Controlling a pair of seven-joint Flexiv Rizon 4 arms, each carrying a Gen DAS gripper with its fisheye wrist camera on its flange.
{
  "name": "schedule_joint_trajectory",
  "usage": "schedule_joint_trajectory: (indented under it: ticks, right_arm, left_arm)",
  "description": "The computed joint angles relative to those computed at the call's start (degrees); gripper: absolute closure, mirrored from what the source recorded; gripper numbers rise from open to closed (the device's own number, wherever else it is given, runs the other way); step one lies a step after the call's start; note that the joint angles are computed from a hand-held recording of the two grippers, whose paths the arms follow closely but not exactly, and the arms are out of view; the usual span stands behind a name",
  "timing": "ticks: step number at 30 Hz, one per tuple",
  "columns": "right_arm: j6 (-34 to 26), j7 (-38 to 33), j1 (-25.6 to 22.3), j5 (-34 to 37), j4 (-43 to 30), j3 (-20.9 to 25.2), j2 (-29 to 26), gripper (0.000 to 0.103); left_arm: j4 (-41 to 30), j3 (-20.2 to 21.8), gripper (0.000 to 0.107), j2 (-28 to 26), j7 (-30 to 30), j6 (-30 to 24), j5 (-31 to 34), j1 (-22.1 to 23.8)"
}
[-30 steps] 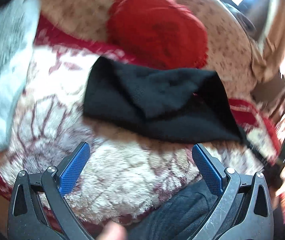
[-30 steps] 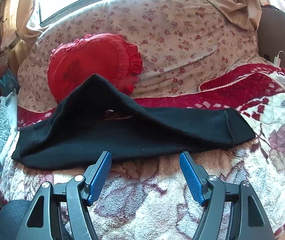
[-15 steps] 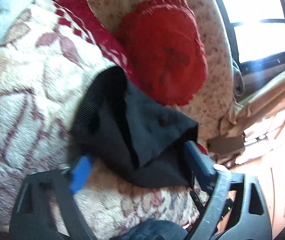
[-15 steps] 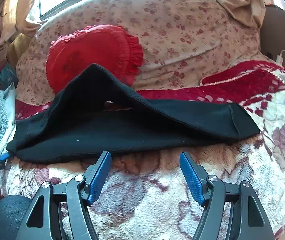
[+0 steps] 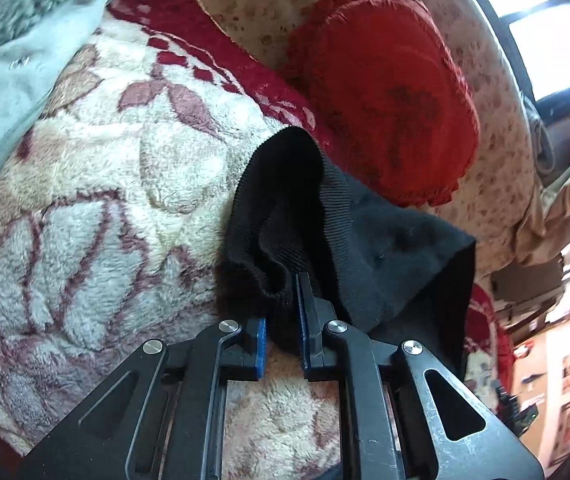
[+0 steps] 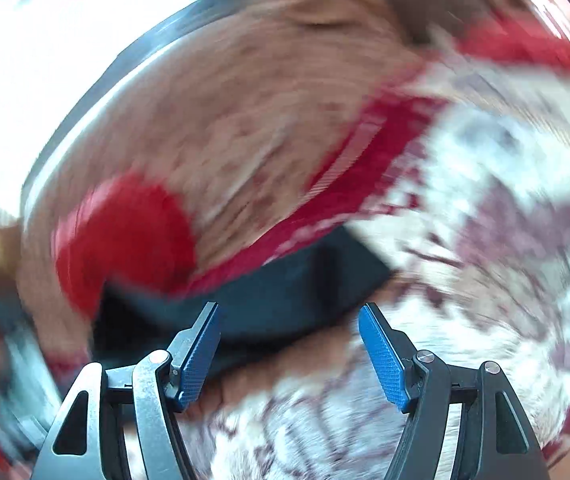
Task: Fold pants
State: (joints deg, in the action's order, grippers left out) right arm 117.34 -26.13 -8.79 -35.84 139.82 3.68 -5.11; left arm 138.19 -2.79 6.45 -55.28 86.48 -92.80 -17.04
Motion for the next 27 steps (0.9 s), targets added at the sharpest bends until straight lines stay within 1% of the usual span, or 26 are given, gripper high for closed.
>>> schedule_joint_trajectory:
  ticks: [1, 2, 4, 5, 6, 7, 8, 10, 11, 12, 13, 14, 15, 17, 19, 20, 21, 23, 24, 25, 26, 27]
  right_arm:
    - [4.6, 8.2, -4.0, -7.2, -0.5, -1.0, -2.3, 0.036]
    - [10.7, 16.0, -7.9, -12.3, -1.8, -1.7, -5.7, 0.037]
    - [16.6, 23.8, -11.9, -19.0, -4.6, -2.2, -10.1, 0.04]
    - [19.7, 29.0, -13.8, -24.4, -7.3, -2.6, -13.0, 0.043]
    - [21.2, 31.9, -14.3, -28.2, -9.0, -3.2, -14.6, 0.049]
    - [22.5, 35.8, -13.9, -33.0, -11.2, -4.9, -16.1, 0.053]
    - [21.4, 37.1, -14.1, -35.0, -11.5, -4.8, -16.2, 0.055]
    - [19.4, 40.4, -13.2, -37.7, -12.3, -6.2, -16.3, 0.055]
    - [19.4, 43.3, -13.0, -40.3, -13.6, -6.8, -17.4, 0.056]
    - [20.8, 45.2, -12.8, -41.8, -15.1, -7.1, -19.1, 0.06]
    - [21.0, 46.3, -12.2, -43.2, -16.1, -7.6, -19.9, 0.061]
    - [19.0, 47.8, -11.1, -45.6, -17.6, -8.8, -20.0, 0.065]
    - [17.1, 47.7, -10.2, -45.6, -17.9, -9.4, -19.7, 0.066]
    - [16.0, 43.2, -9.1, -39.6, -16.3, -8.8, -20.0, 0.07]
    - [15.9, 40.9, -9.3, -36.9, -15.5, -7.9, -20.0, 0.095]
    - [17.1, 39.6, -9.6, -36.3, -15.6, -7.3, -20.4, 0.099]
    - [17.7, 36.8, -9.5, -34.1, -14.6, -6.8, -19.8, 0.099]
    - [18.6, 29.9, -9.4, -28.9, -10.8, -6.1, -17.0, 0.099]
    - [19.6, 28.6, -9.8, -27.6, -9.8, -5.5, -16.4, 0.1]
    - [21.0, 27.6, -10.3, -26.8, -8.4, -5.1, -15.7, 0.1]
    - [22.4, 27.4, -11.1, -27.5, -6.9, -4.9, -14.7, 0.1]
    - [23.2, 28.4, -12.3, -30.3, -5.6, -5.2, -13.8, 0.1]
  left_arm:
    - [0.0, -0.2, 0.097, -0.1, 0.5, 0.5, -0.3, -0.2]
    - [-0.3, -0.6, 0.097, -0.4, 1.2, 1.1, -1.1, -0.4]
    - [-0.5, -1.0, 0.097, -0.6, 1.2, 2.2, -1.3, -0.9]
    - [-0.5, -1.2, 0.098, -0.6, 1.9, 3.2, -1.7, -1.2]
    - [0.5, -0.8, 0.098, 0.0, -0.1, 3.3, 1.8, -1.0]
    - [1.1, -0.6, 0.099, 0.2, -2.8, 3.9, 6.0, -0.6]
    - [0.9, -0.4, 0.101, -0.2, -6.6, 3.8, 10.5, -0.2]
    - [1.2, 0.8, 0.103, 0.0, -9.1, 3.8, 13.2, -0.6]
    - [1.0, 1.1, 0.103, 0.2, -8.7, 4.7, 11.8, -1.6]
    - [1.0, 1.3, 0.103, 0.5, -8.1, 5.3, 10.6, -2.3]
    - [1.1, 1.4, 0.103, 0.8, -8.0, 5.9, 9.9, -2.8]
    - [1.2, 1.6, 0.103, 1.1, -8.2, 6.1, 9.6, -3.2]
    - [1.2, 1.8, 0.103, 1.5, -8.2, 6.0, 8.8, -3.5]
    - [1.5, 2.1, 0.103, 2.2, -8.6, 5.5, 9.9, -3.4]
    - [2.2, 2.4, 0.103, 3.1, -8.8, 5.2, 11.1, -3.6]
    - [2.4, 2.6, 0.103, 3.5, -8.8, 5.2, 11.4, -3.8]
    - [2.9, 2.7, 0.103, 4.3, -9.3, 5.4, 12.1, -3.9]
    - [3.9, 3.5, 0.103, 6.8, -8.7, 5.5, 11.2, -4.9]
    - [4.9, 3.8, 0.103, 8.3, -10.9, 4.8, 14.1, -4.1]
    - [6.6, 4.1, 0.103, 10.7, -14.7, 3.2, 20.1, -2.0]
    - [8.2, 4.1, 0.103, 13.1, -19.1, 1.1, 26.9, 1.3]
    - [9.5, 4.5, 0.103, 16.0, -22.8, -2.2, 33.5, 5.0]
